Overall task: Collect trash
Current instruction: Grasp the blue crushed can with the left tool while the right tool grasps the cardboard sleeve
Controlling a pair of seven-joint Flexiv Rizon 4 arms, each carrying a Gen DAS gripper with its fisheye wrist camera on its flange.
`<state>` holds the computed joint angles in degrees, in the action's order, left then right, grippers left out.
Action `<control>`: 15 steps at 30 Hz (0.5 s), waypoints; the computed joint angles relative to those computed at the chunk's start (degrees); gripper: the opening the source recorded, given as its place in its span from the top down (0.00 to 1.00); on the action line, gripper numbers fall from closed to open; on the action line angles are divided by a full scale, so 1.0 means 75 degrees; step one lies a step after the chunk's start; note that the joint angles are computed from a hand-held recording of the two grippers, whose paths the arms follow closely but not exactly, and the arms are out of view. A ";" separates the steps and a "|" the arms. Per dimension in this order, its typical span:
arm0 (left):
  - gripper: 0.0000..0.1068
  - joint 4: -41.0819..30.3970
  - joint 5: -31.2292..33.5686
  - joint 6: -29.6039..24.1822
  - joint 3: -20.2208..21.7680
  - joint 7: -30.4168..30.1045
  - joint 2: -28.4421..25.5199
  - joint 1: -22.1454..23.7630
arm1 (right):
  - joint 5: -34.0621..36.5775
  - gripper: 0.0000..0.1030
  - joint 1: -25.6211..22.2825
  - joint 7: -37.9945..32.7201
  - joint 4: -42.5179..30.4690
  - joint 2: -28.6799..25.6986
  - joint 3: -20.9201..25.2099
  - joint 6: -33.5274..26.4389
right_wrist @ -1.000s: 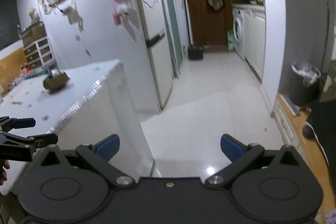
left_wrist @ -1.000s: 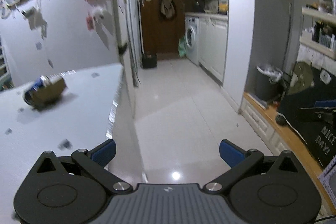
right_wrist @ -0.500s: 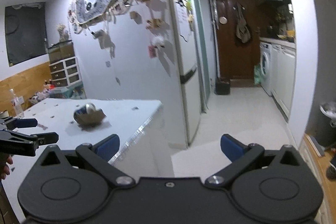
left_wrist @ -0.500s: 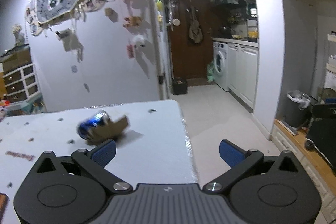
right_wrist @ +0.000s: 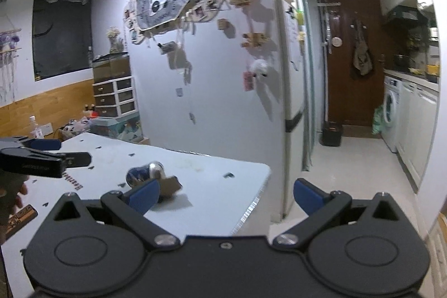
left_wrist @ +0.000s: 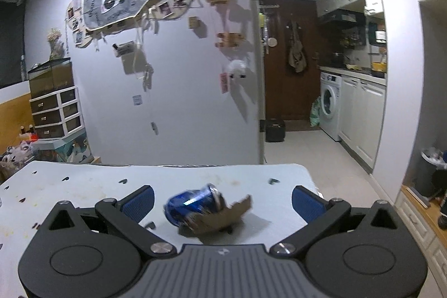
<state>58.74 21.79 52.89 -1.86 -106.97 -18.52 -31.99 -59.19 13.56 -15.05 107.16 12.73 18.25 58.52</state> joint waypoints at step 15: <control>0.04 -0.2733 -0.1673 -0.0714 0.0255 0.0561 -0.2685 0.0646 | 0.0086 0.00 0.0892 -0.0843 -0.1566 -0.2139 -0.0944 0.0616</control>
